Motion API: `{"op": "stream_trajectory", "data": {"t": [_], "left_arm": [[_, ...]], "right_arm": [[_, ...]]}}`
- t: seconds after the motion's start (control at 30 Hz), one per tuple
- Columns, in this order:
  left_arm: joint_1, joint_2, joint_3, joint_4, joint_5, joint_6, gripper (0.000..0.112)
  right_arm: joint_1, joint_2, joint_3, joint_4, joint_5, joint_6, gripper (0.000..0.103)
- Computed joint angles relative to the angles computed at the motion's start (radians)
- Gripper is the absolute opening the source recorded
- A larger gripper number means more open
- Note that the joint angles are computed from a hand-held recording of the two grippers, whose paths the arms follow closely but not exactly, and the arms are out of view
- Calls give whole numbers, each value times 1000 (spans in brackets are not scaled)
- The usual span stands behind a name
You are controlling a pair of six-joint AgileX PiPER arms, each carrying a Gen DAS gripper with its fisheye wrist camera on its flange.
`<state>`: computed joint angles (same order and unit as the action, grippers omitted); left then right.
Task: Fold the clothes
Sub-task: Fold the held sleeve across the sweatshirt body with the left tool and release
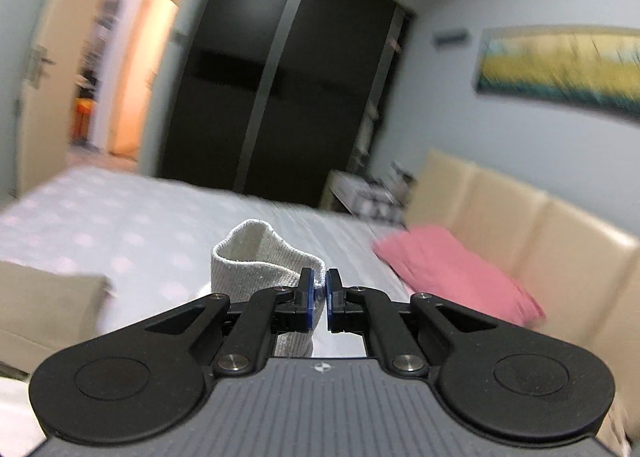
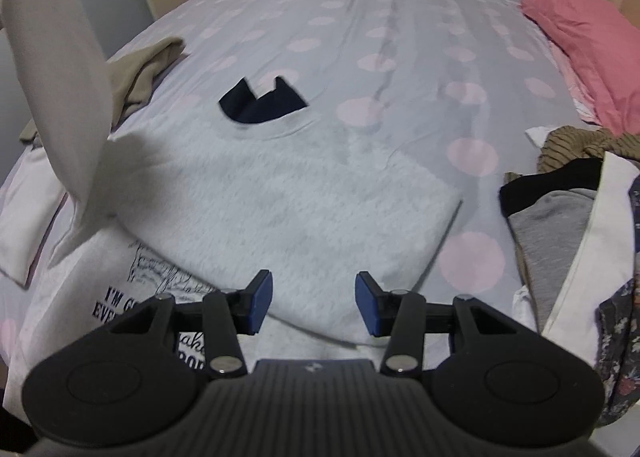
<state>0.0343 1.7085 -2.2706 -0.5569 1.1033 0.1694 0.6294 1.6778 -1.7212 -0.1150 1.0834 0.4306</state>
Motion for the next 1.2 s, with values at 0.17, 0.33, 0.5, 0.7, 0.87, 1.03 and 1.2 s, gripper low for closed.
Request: {"op": "stream_trajectory", "data": {"t": [0.17,0.33,0.5,0.7,0.87,1.03,1.2], "left_arm": [[-202,-4,204,72,-60,32,4],[-317,36,372,100,-117,77,4],[-369,149,339,92,-54,62,6],[-335,122,331,72,23,80,20],[-208,16,459,125,20,148,22],[0,-113,681,203,-21,279,29],[222,-159,839,215,-76,352,29]], "right_arm": [[-46,-6,-12,-19,19,47,50],[-122,-10,-7,25,23,48,50],[-169,13,-18,50,24,57,50],[-224,44,-28,106,13,70,50],[-286,63,-8,226,-48,79,50],[-297,113,-4,293,-95,101,49],[-284,162,2,283,-136,130,49]]}}
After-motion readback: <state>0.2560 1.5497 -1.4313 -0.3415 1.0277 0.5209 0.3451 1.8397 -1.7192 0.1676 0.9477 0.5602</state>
